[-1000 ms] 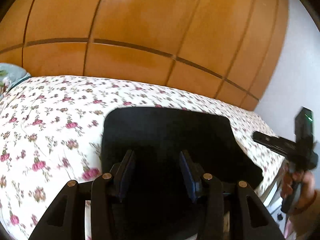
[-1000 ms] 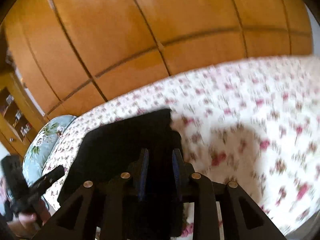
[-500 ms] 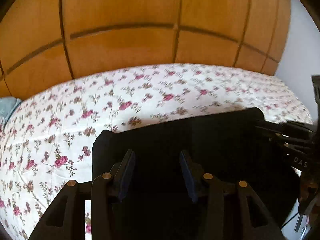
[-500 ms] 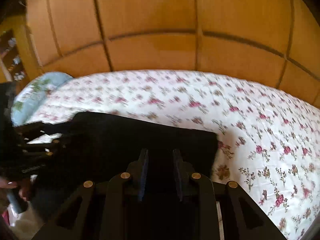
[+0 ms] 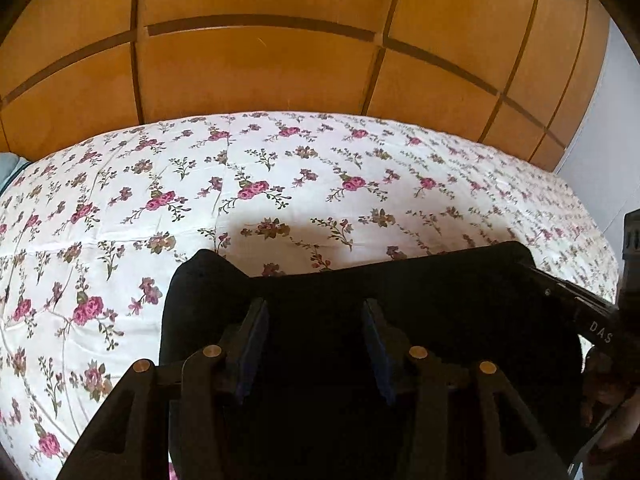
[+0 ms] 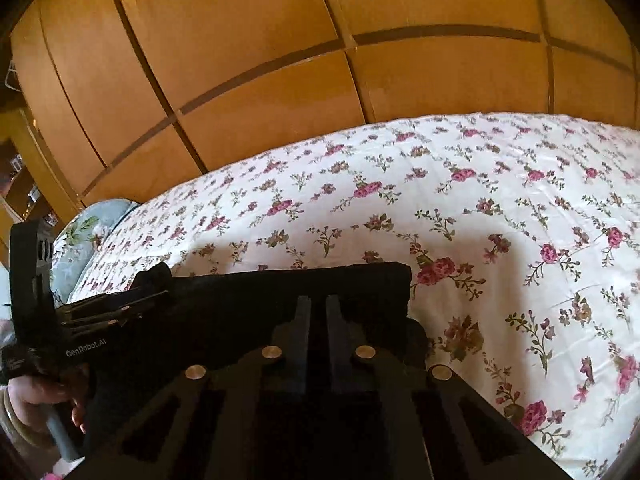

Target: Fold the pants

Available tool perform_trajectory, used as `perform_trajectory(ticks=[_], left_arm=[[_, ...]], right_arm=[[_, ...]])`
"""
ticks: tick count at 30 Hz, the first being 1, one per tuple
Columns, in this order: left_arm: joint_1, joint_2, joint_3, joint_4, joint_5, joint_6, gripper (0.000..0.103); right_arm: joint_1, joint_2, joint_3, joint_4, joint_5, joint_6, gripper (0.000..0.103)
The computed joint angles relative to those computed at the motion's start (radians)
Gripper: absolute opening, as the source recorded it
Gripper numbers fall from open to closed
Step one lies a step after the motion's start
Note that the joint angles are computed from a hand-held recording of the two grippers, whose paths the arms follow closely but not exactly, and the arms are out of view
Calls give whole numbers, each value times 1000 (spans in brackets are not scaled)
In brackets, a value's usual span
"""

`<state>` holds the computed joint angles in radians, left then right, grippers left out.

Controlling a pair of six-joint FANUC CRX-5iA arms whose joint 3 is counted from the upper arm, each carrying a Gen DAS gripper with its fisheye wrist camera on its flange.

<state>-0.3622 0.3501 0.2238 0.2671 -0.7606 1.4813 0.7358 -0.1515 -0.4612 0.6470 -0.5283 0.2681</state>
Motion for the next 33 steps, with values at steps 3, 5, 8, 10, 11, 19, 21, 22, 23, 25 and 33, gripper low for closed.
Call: perform_trajectory(ticks=[3,5,8,10,11,19,21,22,23,25,33], left_arm=[[4,-55,-70,20,44,-15,48],[1,-93,-109,0,66,-8,48],[-9,-145,-154,-56,90,26,49],[-9,-169,-176,-73,86,55,54],[-6,-179,-191,-67,88,63,55],[-25,-249,-260,-155,123,125,56],[-29,-262,-267,-176,119,143,57],[-30,-269,-271,-184,116,152,57],[-30,-275,-277,-185,115,157,57],[-25,-290,-293,-182,113,164,57],[40,-358,-428,4,155,68,69]], right_arm=[[30,-21,-23,78,-34,-41,6],[64,-32,-25,90,-80,-29,10],[121,-52,-44,130,-142,-39,14],[154,-70,-65,167,-173,-57,18],[169,-81,-78,185,-186,-69,19],[217,-149,-162,264,-200,-210,21],[227,-159,-172,274,-210,-225,21],[232,-162,-175,277,-217,-232,21],[234,-163,-176,278,-220,-235,21],[245,-169,-175,276,-237,-240,22],[267,-197,-179,268,-289,-260,40]])
